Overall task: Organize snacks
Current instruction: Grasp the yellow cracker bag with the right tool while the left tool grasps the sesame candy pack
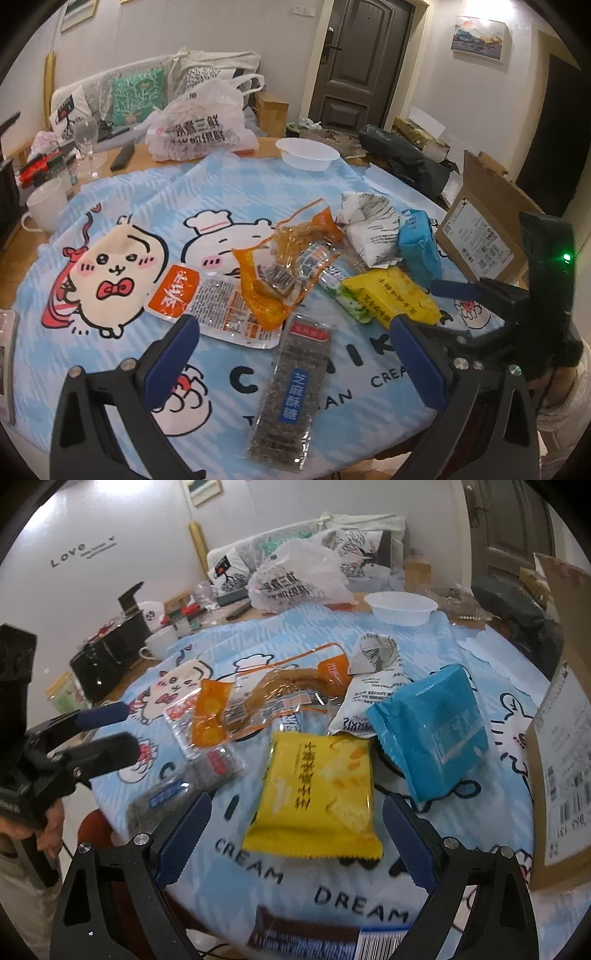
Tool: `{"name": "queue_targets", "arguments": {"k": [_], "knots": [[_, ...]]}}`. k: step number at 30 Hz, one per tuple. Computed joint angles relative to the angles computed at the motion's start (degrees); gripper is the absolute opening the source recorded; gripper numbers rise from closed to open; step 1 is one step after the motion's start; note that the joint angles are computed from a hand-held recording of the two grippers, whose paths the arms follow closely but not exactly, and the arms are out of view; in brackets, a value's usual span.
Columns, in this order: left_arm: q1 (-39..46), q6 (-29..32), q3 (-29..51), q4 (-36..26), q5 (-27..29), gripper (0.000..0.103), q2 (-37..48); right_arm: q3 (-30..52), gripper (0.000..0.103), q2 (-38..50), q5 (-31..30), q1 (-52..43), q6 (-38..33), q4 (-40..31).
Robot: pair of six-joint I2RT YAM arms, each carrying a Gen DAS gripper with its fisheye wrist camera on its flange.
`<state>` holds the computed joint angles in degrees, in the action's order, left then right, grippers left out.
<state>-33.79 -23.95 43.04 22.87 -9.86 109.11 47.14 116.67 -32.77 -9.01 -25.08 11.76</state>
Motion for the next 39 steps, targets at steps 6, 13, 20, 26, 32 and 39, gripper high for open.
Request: {"name": "queue_targets", "arguments": {"k": [6,13,20,26,32,39], "knots": [[2.2,1.9,-0.8,2.5,3.8,0.101,1.8,5.9,0.078,4.3,4.3,3.1,2.2,-2.9],[3.1,3.9,-1.0,3.2,7.8,0.083,3.8,5.6,0.066,3.9,7.3,3.7,1.6,-2.5],[0.1,11.0,2.3,-2.6,5.6,0.042,8.4,0.2,0.066,-1.2,5.4,1.1,-1.1,-2.5],[-1.7,11.0,1.8,-2.3,2.7,0.041,8.6,-2.4,0.066,-3.4,3.5,-0.4,-2.0,-2.6],[-3.1,10.9,2.7,-4.5,-0.2,0.037,8.5,-4.8,0.066,-6.0,2.4,-0.9,-2.7,-1.9],[-3.9,11.2,0.4,-3.0,-1.3,0.037,4.0,-7.3,0.066,-10.4,0.5,-2.1,-3.9,-2.1]]}}
